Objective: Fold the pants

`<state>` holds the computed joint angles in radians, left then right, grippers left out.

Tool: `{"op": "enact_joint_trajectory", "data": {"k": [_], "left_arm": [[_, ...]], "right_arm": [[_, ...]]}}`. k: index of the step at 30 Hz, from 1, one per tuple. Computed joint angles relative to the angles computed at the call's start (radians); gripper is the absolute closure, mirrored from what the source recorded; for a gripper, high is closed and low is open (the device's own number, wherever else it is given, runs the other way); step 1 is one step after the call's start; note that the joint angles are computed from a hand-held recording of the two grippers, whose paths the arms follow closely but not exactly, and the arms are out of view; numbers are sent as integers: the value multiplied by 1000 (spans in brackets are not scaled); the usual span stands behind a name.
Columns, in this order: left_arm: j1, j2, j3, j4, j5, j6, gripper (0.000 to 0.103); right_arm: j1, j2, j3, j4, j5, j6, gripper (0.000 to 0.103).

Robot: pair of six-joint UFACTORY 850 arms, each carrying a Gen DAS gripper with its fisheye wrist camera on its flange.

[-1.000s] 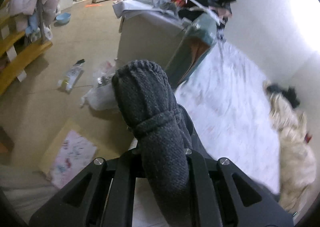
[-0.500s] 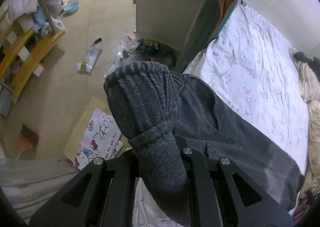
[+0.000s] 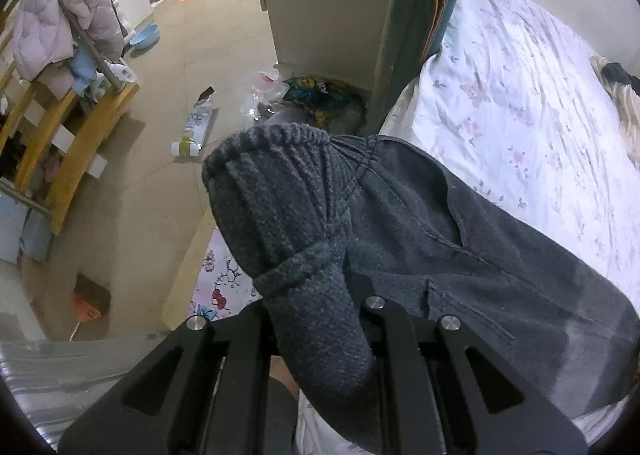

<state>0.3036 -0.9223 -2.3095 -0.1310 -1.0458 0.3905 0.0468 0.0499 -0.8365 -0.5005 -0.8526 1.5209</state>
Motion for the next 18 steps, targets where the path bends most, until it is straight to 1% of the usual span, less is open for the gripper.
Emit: {"op": "enact_joint_trajectory", "data": {"k": [2,3,5,6,7,8,9,10,11,13,15,16,18], "left_arm": [[-1,3,4,4,3,1,95],[-1,6,10,2,7,2,95],[0,0,-1,-8,-2,-4,95],[3,-8,-18,-21,-15,-5,95],[4,-11,-25,-29,-20,-6,95],[5,-11,-27,-37,-22,-3,95],[5,-5,-20,-42,-17,3,95],[5,6,-3,-48,-7,11,95],[6,11,5,-53,-3,17,95],[7,34,38,-70,17,41,95],[10,67,85,-98,43,78,95],[11,82,108,-115,55,99,95],[13,122,163,-162,79,162,95]], "right_arm": [[7,-73,-36,5,-90,-80,97],[19,-83,-46,-9,-132,-89,97],[43,-63,-52,-33,-184,-61,79],[55,-55,-63,-51,-208,-34,75],[70,-45,-74,-72,-209,-10,72],[85,-30,-81,-87,-195,12,71],[103,-18,-92,-99,-160,40,70],[121,-9,-105,-99,-103,55,68],[135,1,-114,-91,-57,55,65],[187,-9,-140,-84,50,92,59],[242,-39,-166,-74,176,141,58],[274,-62,-182,-44,275,144,58],[338,-114,-221,-30,401,173,60]]}}
